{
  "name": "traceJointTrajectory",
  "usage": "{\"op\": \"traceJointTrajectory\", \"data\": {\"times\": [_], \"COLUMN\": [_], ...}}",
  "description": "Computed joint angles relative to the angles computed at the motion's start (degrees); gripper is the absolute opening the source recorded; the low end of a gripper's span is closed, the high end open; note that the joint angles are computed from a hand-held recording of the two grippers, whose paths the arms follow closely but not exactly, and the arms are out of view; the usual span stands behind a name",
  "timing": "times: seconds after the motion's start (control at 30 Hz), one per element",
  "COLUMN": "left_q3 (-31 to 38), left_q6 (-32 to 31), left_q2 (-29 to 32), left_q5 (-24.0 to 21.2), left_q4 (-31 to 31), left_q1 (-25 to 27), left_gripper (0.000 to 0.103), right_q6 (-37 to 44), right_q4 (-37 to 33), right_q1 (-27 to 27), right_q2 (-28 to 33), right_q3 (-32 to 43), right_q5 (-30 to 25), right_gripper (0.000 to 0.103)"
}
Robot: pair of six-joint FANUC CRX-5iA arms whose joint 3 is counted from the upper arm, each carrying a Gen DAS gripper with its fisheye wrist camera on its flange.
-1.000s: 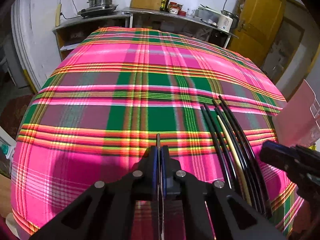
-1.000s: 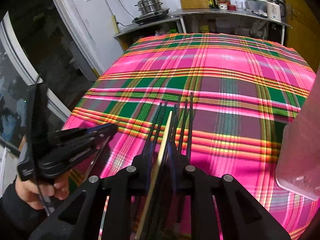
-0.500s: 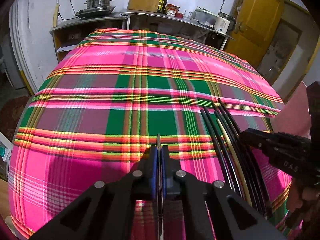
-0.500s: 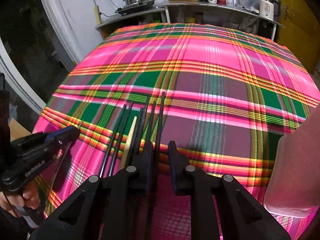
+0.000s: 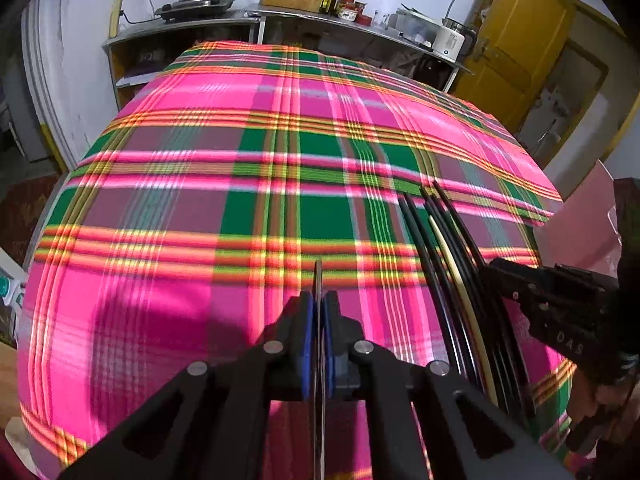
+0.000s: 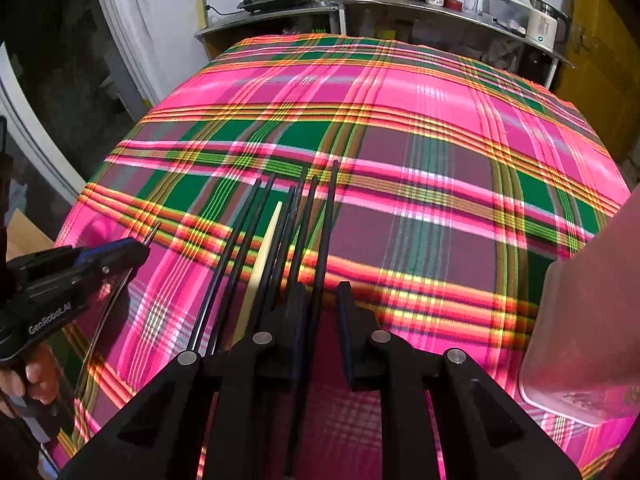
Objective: Organize utensils
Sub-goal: 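Return to the chopstick row and grasp a black chopstick with each tool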
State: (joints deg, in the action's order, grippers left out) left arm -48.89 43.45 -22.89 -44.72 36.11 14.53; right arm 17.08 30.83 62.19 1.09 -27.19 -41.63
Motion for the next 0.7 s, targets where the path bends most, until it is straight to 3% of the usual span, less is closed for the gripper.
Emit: {"op": "traceJointTrajectory", "data": {"times": [0.17,0.37,0.5,0.6,0.7], "left_q3": [-1.08,-0.76,1.31,1.64,1.99], "left_q6": [-0.24,2.36,7.96,8.24,8.24], "left_q2": [-3.39,-4.48,-4.41,-3.85,-3.16], "left_q5": [-3.24,-1.12,2.27,2.99,2.45], "left_q4": [-1.46,-5.72,-13.53,-13.75,-12.67], "left_q1": [1.67,-0.47,-3.91,-4.40,-4.11], "left_gripper": [0.034,0.034,0.020,0.008,0.006], "right_q6": [1.24,3.21,5.25,5.32,4.95], "right_q4": [-1.30,-1.71,-2.09,-1.60,-3.16], "right_q1": [0.94,0.48,-0.15,-0.44,-1.01], "right_q2": [-0.59,0.88,2.22,2.83,1.81], "right_q3": [-0.11,1.57,3.16,3.59,3.05], "right_q5": [-0.68,-1.65,-2.35,-2.51,-0.82], "right_gripper": [0.016,0.016,0.016,0.007,0.005]}}
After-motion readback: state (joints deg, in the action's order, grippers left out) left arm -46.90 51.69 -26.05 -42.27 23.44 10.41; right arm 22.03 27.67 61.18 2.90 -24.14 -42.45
